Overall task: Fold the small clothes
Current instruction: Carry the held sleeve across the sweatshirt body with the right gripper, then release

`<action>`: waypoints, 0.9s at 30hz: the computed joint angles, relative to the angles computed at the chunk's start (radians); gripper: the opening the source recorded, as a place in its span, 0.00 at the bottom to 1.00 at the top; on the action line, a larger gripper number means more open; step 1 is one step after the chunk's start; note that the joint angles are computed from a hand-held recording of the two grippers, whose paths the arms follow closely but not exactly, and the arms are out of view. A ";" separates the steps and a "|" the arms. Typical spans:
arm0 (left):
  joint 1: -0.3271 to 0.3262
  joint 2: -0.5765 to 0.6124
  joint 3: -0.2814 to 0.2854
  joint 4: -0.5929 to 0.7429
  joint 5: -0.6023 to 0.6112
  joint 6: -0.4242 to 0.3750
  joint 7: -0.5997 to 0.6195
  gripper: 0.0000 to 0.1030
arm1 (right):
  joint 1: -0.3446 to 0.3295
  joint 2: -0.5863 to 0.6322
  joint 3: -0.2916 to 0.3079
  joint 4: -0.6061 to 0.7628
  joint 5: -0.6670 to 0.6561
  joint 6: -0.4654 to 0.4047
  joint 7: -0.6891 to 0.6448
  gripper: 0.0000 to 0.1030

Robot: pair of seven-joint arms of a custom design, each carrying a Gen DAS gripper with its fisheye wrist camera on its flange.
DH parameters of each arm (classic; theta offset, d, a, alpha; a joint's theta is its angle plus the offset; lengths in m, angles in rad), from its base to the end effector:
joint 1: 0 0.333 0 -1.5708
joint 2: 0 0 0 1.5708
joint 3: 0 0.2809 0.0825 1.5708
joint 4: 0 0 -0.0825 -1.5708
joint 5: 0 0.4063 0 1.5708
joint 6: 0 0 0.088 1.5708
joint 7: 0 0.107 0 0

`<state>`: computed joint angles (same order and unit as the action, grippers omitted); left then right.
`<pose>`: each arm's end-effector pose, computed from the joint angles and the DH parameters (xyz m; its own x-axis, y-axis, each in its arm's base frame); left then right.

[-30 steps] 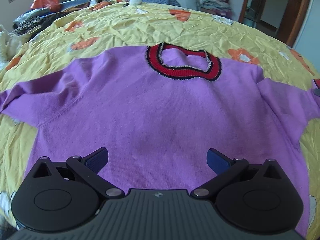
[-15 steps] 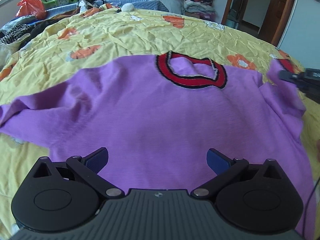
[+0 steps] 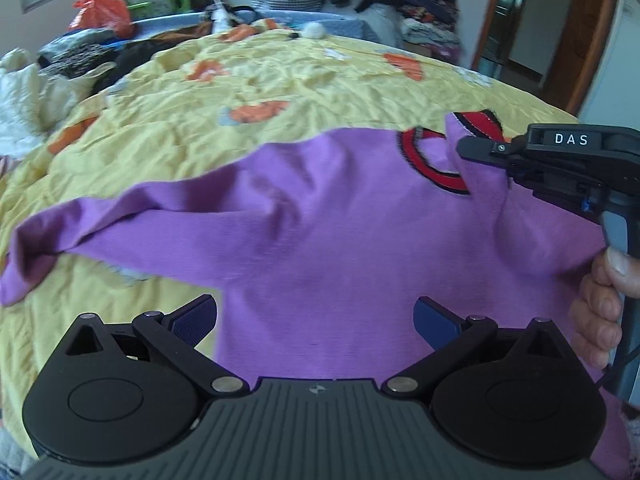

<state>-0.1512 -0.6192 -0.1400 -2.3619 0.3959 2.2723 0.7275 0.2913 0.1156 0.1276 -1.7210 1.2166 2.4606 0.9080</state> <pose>0.4317 -0.1276 0.5733 0.3630 -0.9316 0.0201 -0.7230 -0.2952 -0.6246 0.6063 0.2650 0.5399 0.4936 -0.5599 -0.6655 -0.7769 0.0600 -0.6267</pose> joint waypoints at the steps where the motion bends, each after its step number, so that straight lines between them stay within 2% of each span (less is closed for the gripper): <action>1: 0.005 -0.006 -0.001 -0.001 0.000 -0.009 -0.008 1.00 | 0.007 0.009 0.006 0.012 -0.002 0.003 0.000 0.07; 4: 0.014 -0.024 0.003 -0.011 0.001 -0.024 -0.023 1.00 | 0.021 0.029 0.020 0.036 -0.005 -0.005 0.003 0.07; 10: 0.023 -0.023 0.001 -0.006 0.006 -0.056 -0.036 1.00 | 0.055 0.086 0.041 0.059 -0.120 -0.008 0.054 0.08; 12: 0.028 -0.029 -0.002 -0.005 0.014 -0.053 -0.050 1.00 | 0.059 0.094 0.049 0.054 -0.148 -0.043 0.051 0.08; 14: 0.032 -0.029 -0.004 0.002 0.021 -0.057 -0.062 1.00 | 0.076 0.099 0.052 0.045 -0.203 -0.030 0.053 0.12; 16: 0.035 -0.030 -0.007 0.008 0.026 -0.062 -0.075 1.00 | 0.091 0.117 0.051 0.059 -0.275 -0.053 0.068 0.14; 17: 0.035 -0.031 -0.006 0.009 0.028 -0.062 -0.079 1.00 | 0.090 0.108 0.057 0.047 -0.270 -0.042 0.034 0.16; 18: 0.036 -0.031 -0.007 0.013 0.031 -0.065 -0.081 1.00 | 0.087 0.101 0.057 0.045 -0.270 -0.053 0.032 0.21; 19: 0.037 -0.027 -0.008 0.020 0.033 -0.074 -0.084 1.00 | 0.073 0.090 0.052 0.047 -0.250 -0.087 0.040 0.36; 20: 0.038 -0.026 -0.009 0.023 0.036 -0.074 -0.087 1.00 | 0.056 0.066 0.049 0.026 -0.200 -0.096 0.034 0.66; 22: 0.037 -0.022 -0.005 0.025 0.039 -0.053 -0.093 1.00 | 0.024 -0.019 0.033 -0.053 -0.072 -0.052 -0.034 0.90; 23: 0.035 -0.014 -0.001 0.028 0.037 -0.035 -0.094 1.00 | 0.014 -0.056 0.017 -0.085 -0.035 -0.033 -0.082 0.91; 25: 0.035 0.005 0.006 0.025 0.037 0.034 -0.103 1.00 | -0.002 -0.105 -0.020 -0.130 -0.049 0.003 -0.128 0.91; 26: 0.032 0.025 0.014 0.028 0.031 0.074 -0.102 1.00 | -0.009 -0.121 -0.035 -0.152 -0.081 0.043 -0.157 0.91; 27: 0.027 0.050 0.026 0.029 0.021 0.131 -0.094 1.00 | -0.013 -0.127 -0.045 -0.168 -0.170 0.098 -0.150 0.91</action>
<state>-0.1240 -0.5691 -0.1145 -2.3326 0.4168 2.4037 0.6332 0.2785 -0.0114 0.0823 -1.8890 1.0465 2.5585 0.7581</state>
